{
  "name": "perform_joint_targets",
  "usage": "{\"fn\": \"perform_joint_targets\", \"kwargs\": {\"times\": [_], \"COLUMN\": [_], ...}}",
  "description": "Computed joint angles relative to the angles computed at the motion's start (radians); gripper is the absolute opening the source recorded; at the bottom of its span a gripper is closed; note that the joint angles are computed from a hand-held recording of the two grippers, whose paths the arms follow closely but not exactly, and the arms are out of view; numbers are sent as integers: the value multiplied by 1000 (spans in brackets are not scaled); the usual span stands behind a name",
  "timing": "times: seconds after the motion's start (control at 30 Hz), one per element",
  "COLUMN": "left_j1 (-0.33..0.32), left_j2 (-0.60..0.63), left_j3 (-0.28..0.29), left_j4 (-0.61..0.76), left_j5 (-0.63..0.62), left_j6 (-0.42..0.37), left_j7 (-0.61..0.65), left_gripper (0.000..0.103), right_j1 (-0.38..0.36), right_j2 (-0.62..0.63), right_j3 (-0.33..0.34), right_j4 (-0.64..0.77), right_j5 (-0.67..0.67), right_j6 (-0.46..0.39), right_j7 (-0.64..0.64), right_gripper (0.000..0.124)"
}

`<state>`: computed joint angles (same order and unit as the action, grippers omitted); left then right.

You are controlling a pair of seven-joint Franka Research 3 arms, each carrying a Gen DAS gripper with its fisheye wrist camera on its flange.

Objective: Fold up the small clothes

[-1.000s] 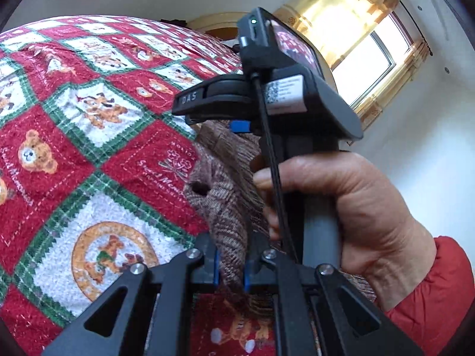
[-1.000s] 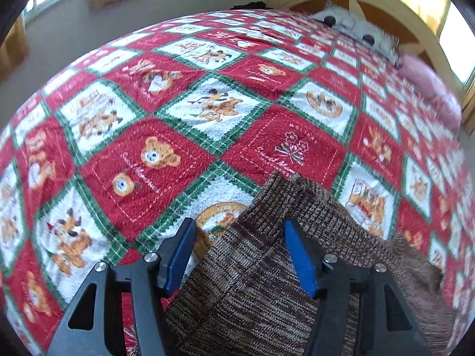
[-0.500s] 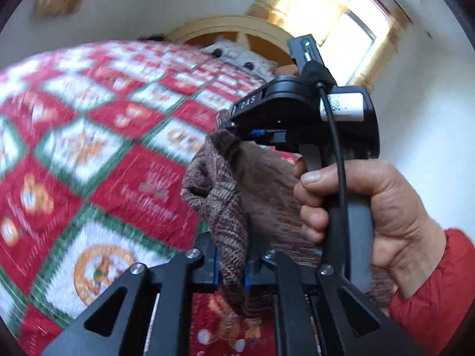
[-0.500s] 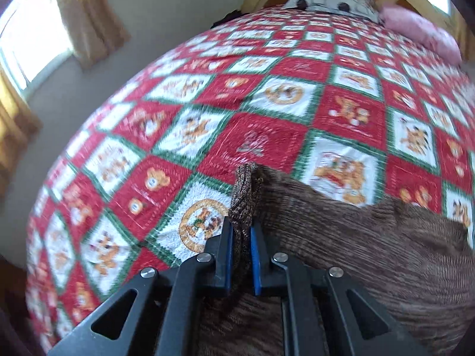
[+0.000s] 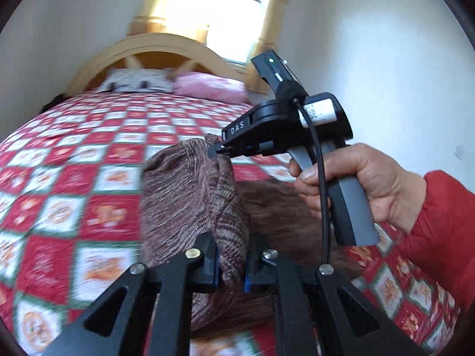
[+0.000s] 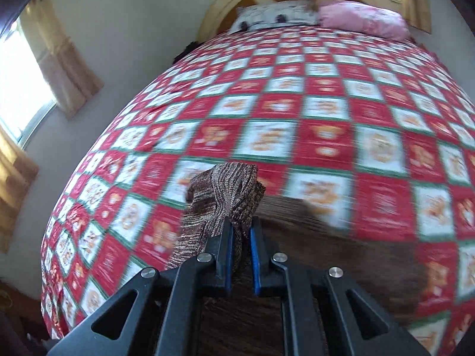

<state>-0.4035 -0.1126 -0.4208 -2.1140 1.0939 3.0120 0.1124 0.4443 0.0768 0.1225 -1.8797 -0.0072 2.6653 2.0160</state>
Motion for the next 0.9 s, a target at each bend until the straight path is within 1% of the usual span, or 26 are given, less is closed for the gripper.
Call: {"fn": "perform_joint_targets", "kwargs": {"times": [0.07, 0.13, 0.2, 0.3, 0.4, 0.5, 0.63, 0.83, 0.9], "left_j1": [-24, -67, -108, -156, -189, -227, -256, -300, -312], "left_j2": [53, 117, 167, 216, 235, 251, 298, 330, 332], "left_j3": [-9, -10, -6, 5, 26, 47, 62, 84, 90], "left_j4": [45, 101, 146, 192, 205, 223, 271, 302, 306], "left_j5": [-17, -55, -99, -156, -206, -230, -277, -312, -309], "left_j6": [-3, -23, -47, -78, -85, -100, -128, -163, -165], "left_j7": [60, 148, 230, 319, 384, 420, 485, 508, 499], "left_gripper": [11, 11, 11, 11, 11, 11, 11, 11, 11], "right_j1": [-24, -52, -79, -106, -124, -130, -127, -139, -132], "right_j2": [-71, -132, -168, -195, -216, -243, -259, -242, -244], "right_j3": [-15, -23, -26, -23, -22, -28, -41, -33, -40], "right_j4": [-98, -189, -250, -304, -344, -390, -431, -452, -463], "right_j5": [21, 48, 75, 108, 141, 192, 281, 317, 353], "right_j6": [33, 70, 91, 119, 139, 173, 207, 225, 238], "right_j7": [-8, -16, -31, -56, -88, -134, -196, -214, -234], "right_gripper": [9, 9, 9, 9, 9, 9, 9, 9, 9]}}
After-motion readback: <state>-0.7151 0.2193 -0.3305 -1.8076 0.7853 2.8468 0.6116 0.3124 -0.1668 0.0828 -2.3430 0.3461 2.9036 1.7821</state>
